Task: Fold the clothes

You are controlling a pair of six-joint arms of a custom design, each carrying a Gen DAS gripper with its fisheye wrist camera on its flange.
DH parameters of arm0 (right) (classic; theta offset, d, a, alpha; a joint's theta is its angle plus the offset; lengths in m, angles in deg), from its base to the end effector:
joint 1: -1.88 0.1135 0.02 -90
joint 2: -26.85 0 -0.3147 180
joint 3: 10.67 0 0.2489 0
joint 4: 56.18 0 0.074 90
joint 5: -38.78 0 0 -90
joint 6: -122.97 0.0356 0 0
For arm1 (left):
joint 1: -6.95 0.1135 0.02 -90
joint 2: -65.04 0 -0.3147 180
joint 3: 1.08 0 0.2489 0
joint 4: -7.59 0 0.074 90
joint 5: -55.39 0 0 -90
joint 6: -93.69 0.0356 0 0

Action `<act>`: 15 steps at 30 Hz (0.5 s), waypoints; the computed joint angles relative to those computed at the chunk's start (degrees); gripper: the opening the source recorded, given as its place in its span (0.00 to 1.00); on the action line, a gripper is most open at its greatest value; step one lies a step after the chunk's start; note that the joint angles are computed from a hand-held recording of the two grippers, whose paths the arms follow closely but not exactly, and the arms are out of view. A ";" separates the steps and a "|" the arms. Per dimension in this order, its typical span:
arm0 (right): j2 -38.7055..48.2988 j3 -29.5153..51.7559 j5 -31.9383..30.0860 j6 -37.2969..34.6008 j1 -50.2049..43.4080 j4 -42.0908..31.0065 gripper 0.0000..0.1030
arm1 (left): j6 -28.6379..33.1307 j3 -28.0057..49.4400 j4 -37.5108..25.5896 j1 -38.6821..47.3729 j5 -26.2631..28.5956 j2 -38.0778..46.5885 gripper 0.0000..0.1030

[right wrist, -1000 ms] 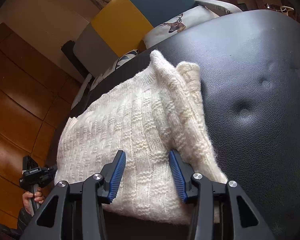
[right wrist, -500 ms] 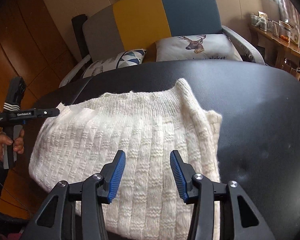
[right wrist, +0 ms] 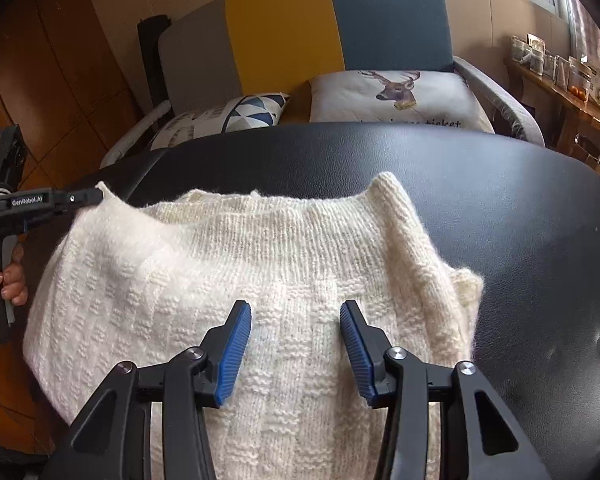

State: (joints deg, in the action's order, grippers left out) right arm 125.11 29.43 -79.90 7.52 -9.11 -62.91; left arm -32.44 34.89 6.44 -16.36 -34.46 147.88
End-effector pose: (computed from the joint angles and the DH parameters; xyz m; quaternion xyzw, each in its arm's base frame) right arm 0.2400 -0.0292 0.1182 -0.1724 0.9314 0.1638 0.2756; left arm 0.2059 -0.0888 0.1626 -0.1038 0.9279 -0.1786 0.3105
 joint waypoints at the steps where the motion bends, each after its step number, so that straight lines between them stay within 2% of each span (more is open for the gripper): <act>1: 0.68 -0.14 0.11 0.28 0.05 0.61 0.46 | -0.35 -0.49 2.34 0.51 0.12 1.32 0.05; 4: 1.34 -1.81 -0.17 0.42 -0.27 3.60 0.46 | -0.98 0.09 9.23 0.99 0.89 11.75 0.05; 6: 1.39 -1.16 -0.69 0.55 -0.69 2.14 0.46 | -2.02 -0.75 16.97 0.99 3.17 18.48 0.07; 8: 1.15 0.03 -1.26 0.75 -0.81 -0.20 0.46 | -3.55 -2.83 22.66 2.33 5.93 20.26 0.07; 12: -0.81 5.10 -4.74 2.99 2.82 -6.27 0.47 | -4.32 -4.75 25.46 3.05 7.34 19.98 0.08; 15: -0.16 7.26 -0.60 6.94 10.07 -4.96 0.47 | -4.92 -5.11 25.28 2.35 6.61 19.12 0.10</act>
